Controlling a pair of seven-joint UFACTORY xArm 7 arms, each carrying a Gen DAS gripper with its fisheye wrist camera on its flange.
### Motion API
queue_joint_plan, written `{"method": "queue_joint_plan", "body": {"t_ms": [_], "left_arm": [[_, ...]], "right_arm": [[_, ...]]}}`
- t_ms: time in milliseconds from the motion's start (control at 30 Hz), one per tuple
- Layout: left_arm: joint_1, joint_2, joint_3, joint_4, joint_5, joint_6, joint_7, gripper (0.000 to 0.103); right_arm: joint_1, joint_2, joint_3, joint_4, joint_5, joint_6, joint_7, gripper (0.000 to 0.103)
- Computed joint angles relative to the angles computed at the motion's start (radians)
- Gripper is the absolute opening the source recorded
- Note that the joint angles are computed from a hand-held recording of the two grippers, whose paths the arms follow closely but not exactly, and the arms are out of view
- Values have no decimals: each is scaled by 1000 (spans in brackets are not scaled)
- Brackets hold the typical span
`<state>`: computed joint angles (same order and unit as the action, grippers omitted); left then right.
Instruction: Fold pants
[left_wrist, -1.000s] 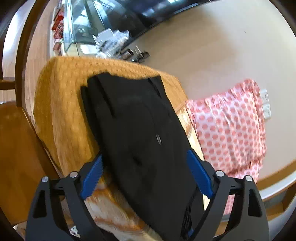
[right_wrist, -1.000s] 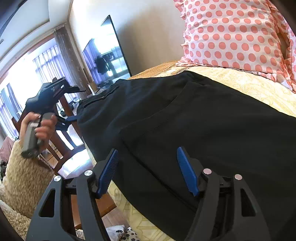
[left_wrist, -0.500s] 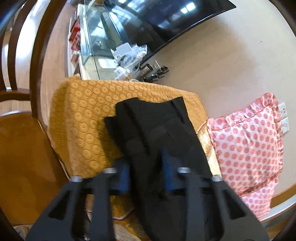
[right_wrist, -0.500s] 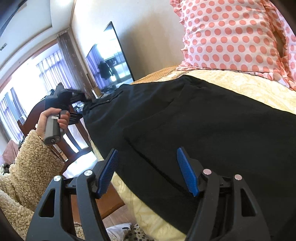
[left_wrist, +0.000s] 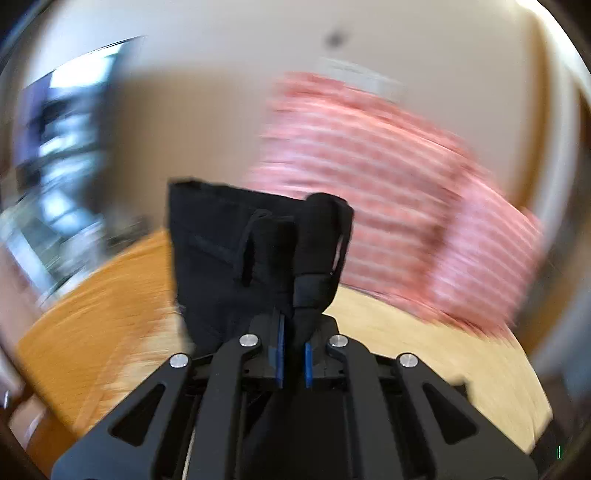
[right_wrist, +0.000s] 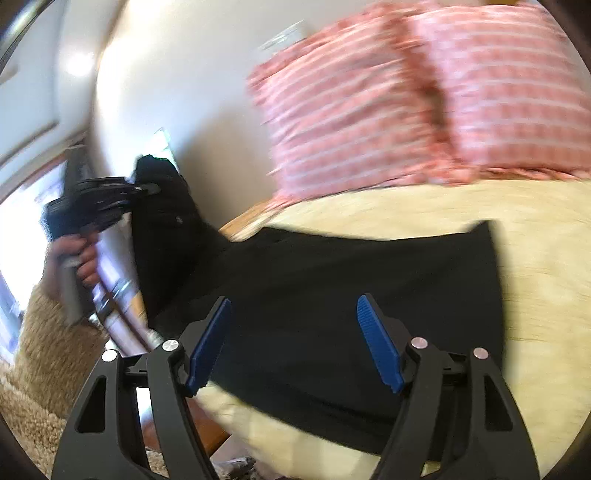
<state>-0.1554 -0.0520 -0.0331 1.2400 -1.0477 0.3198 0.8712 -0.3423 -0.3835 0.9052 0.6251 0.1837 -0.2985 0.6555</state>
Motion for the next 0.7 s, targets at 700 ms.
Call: {"method": "queue_joint_plan", "body": {"t_ms": [700], "left_arm": [[-151, -72, -96, -144, -89, 320, 291, 7]], "right_arm": [[-14, -317, -119, -234, -63, 152, 338, 72]]}}
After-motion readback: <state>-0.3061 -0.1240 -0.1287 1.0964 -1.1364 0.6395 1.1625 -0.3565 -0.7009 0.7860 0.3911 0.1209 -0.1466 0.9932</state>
